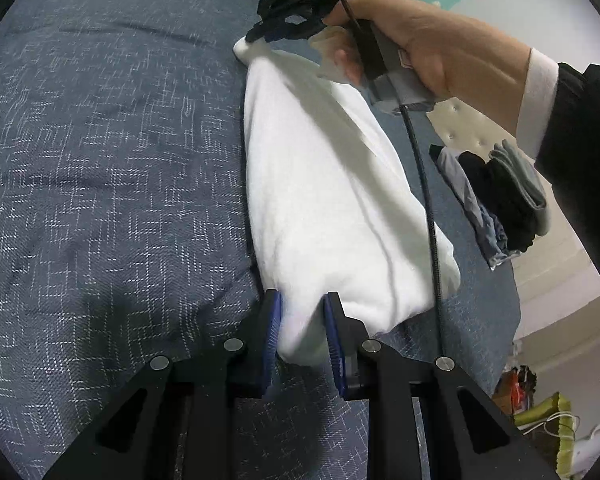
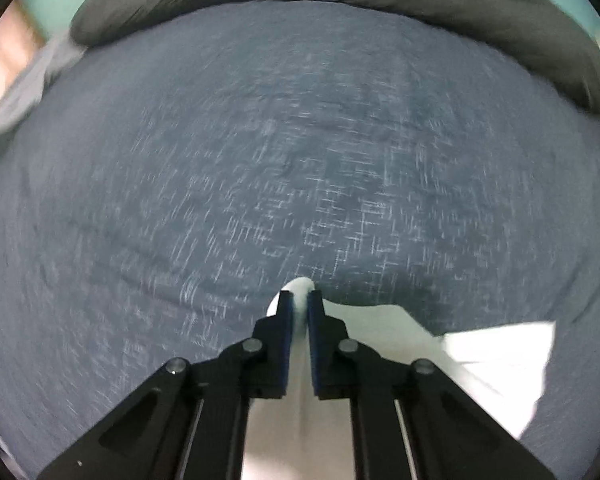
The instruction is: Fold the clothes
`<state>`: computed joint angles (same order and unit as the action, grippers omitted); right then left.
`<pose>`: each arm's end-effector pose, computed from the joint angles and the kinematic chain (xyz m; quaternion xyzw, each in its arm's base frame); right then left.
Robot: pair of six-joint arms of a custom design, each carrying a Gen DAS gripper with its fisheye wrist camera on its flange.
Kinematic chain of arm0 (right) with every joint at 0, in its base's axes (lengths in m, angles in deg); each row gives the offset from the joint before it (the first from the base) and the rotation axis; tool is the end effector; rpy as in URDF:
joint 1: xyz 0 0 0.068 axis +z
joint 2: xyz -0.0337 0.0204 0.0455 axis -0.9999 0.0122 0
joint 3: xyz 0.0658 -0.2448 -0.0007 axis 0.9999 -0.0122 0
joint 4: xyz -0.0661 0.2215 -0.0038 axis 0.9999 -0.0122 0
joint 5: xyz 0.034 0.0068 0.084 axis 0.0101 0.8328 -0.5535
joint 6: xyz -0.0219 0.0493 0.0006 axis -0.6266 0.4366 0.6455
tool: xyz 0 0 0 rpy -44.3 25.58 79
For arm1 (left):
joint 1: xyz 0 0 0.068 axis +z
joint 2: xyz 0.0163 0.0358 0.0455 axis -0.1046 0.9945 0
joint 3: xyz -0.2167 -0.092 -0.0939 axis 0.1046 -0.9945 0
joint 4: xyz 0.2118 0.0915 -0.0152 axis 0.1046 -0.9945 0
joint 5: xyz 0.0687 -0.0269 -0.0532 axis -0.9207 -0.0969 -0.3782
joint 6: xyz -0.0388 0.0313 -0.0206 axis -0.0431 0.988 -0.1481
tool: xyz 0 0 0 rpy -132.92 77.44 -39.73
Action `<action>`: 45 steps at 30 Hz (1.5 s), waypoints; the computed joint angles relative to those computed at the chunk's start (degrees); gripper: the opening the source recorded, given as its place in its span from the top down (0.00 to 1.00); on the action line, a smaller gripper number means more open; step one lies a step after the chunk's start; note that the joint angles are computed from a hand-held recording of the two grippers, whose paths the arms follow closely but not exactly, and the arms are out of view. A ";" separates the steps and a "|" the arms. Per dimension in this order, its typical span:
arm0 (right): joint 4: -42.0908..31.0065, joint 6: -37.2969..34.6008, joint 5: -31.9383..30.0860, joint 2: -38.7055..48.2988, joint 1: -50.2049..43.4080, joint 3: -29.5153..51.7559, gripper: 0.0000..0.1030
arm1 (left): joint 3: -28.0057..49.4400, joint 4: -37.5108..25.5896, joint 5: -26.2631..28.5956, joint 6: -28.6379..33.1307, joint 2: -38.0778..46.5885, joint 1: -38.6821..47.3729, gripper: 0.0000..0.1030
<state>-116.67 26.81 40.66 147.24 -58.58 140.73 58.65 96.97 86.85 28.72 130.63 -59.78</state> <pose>0.4189 0.2479 0.1166 -0.1331 0.9704 0.0662 0.1904 0.1325 -0.1872 0.0571 0.0667 0.9128 -0.3409 0.2145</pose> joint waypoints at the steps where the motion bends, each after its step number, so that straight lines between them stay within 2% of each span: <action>1: -0.05 0.89 -0.94 0.25 -0.28 0.22 0.93 | 0.04 0.10 0.04 -0.03 0.15 0.01 0.77; 3: 0.44 2.31 -2.51 0.12 -0.84 -0.20 0.93 | 0.26 -0.03 -0.17 -0.03 0.32 -0.14 0.77; 5: 5.34 3.74 -5.43 -2.73 -2.39 -6.59 0.93 | 0.75 -1.41 -1.18 0.36 -0.25 -0.82 0.77; 10: 5.98 4.83 -10.63 -2.98 -4.18 -7.88 0.89 | 1.29 -3.09 -1.57 0.50 -0.99 -1.09 0.76; 12: 11.91 4.96 -10.64 -7.51 -4.22 -16.44 0.88 | 1.73 -4.86 -1.93 0.80 -1.98 -1.32 0.76; 13: 14.87 5.04 -10.76 -9.97 -4.38 -20.58 0.83 | 1.84 -5.62 -2.09 0.80 -2.54 -1.49 0.76; 14: 17.55 5.21 -11.42 -13.46 -5.09 -24.70 0.74 | 1.95 -6.36 -2.24 0.79 -3.08 -1.65 0.76; 16: 21.77 5.28 -13.02 -20.11 -6.66 -31.75 0.66 | 2.08 -7.76 -2.50 0.83 -4.23 -1.90 0.76; 17: 21.65 4.07 -14.33 -23.50 -7.61 -34.72 0.63 | 1.90 -8.24 -2.48 0.95 -4.97 -1.81 0.76; 19: 19.21 1.63 -13.67 -29.15 -8.56 -39.77 0.63 | 1.32 -9.18 -2.54 0.83 -6.87 -1.29 0.75; 22: 20.06 -2.82 -15.30 -37.45 -12.18 -50.88 0.62 | 0.49 -10.65 -1.87 -0.09 -10.24 0.29 0.73; 25: 20.08 -7.74 -18.01 -43.68 -18.04 -60.64 0.62 | 1.28 -14.03 -1.25 -0.58 -12.40 1.22 0.61; 29: 21.58 -14.26 -20.53 -54.25 -26.53 -76.39 0.62 | 3.68 -16.89 -1.33 -1.37 -11.67 1.46 0.59; 32: 25.28 -18.21 -21.61 -55.28 -33.22 -84.22 0.62 | 6.73 -19.86 -1.99 -1.09 -9.17 0.67 0.59; 36: 30.81 -21.40 -27.09 -54.49 -38.94 -88.95 0.62 | 8.67 -21.36 -3.43 -1.84 -6.33 -1.22 0.59; 38: 33.78 -21.31 -29.74 -52.52 -38.40 -89.53 0.62 | 8.59 -21.06 -3.71 -2.19 -5.75 -1.53 0.59; 41: 37.30 -19.82 -28.65 -48.59 -34.36 -88.24 0.63 | 8.47 -21.18 -4.24 -2.55 -5.52 -2.07 0.59; 42: 37.56 -19.91 -28.87 -47.59 -33.83 -87.72 0.65 | 8.51 -21.49 -4.54 -2.62 -5.63 -2.39 0.59; 44: 39.49 -19.51 -29.23 -44.74 -32.84 -87.23 0.85 | 8.58 -21.75 -4.96 -2.72 -5.54 -2.92 0.59; 45: 40.57 -19.18 -29.35 -43.46 -32.50 -87.05 0.88 | 8.51 -21.56 -5.05 -2.81 -5.34 -3.09 0.59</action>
